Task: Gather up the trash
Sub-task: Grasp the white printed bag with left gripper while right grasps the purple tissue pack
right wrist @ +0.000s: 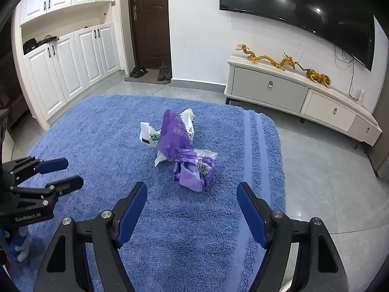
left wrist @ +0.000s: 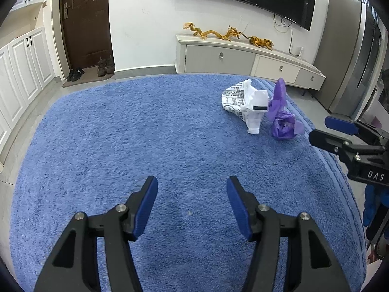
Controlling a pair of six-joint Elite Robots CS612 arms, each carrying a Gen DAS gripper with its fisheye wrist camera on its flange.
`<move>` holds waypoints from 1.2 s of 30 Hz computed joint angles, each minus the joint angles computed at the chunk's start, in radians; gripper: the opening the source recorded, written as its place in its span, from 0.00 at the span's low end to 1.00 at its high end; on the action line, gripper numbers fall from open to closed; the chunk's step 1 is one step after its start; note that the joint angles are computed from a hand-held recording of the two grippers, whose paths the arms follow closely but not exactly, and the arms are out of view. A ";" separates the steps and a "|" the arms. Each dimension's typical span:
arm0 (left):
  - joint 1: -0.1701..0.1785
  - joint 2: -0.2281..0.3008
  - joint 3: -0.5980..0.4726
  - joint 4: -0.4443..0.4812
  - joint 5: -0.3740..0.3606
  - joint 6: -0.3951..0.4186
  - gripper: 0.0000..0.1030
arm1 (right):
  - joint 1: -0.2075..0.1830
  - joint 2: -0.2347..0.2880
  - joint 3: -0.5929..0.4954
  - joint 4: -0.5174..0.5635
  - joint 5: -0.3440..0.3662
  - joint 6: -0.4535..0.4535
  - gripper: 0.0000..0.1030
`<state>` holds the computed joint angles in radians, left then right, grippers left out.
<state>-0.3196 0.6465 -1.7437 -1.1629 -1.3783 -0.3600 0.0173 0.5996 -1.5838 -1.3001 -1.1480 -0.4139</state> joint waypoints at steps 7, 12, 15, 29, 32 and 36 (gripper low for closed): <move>0.008 -0.015 0.040 -0.032 -0.051 0.018 0.57 | -0.003 -0.010 0.027 -0.006 0.018 0.012 0.72; 0.020 -0.042 0.099 -0.072 -0.120 0.073 0.57 | -0.002 -0.027 0.063 0.004 0.036 -0.001 0.72; 0.027 -0.059 0.137 -0.086 -0.136 0.098 0.57 | 0.001 -0.039 0.091 0.014 0.048 -0.004 0.72; 0.107 -0.154 0.339 -0.221 -0.382 -0.067 0.66 | 0.001 -0.053 0.165 0.012 0.095 0.029 0.57; 0.110 -0.198 0.430 -0.240 -0.410 -0.066 0.70 | 0.000 -0.052 0.168 0.012 0.099 0.035 0.55; 0.100 -0.248 0.541 -0.234 -0.390 -0.037 0.71 | -0.004 -0.053 0.173 0.020 0.109 0.046 0.54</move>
<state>-0.2195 0.3987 -1.2030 -1.3967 -1.7688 -0.3965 0.0132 0.5468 -1.4106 -1.2801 -1.0393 -0.3678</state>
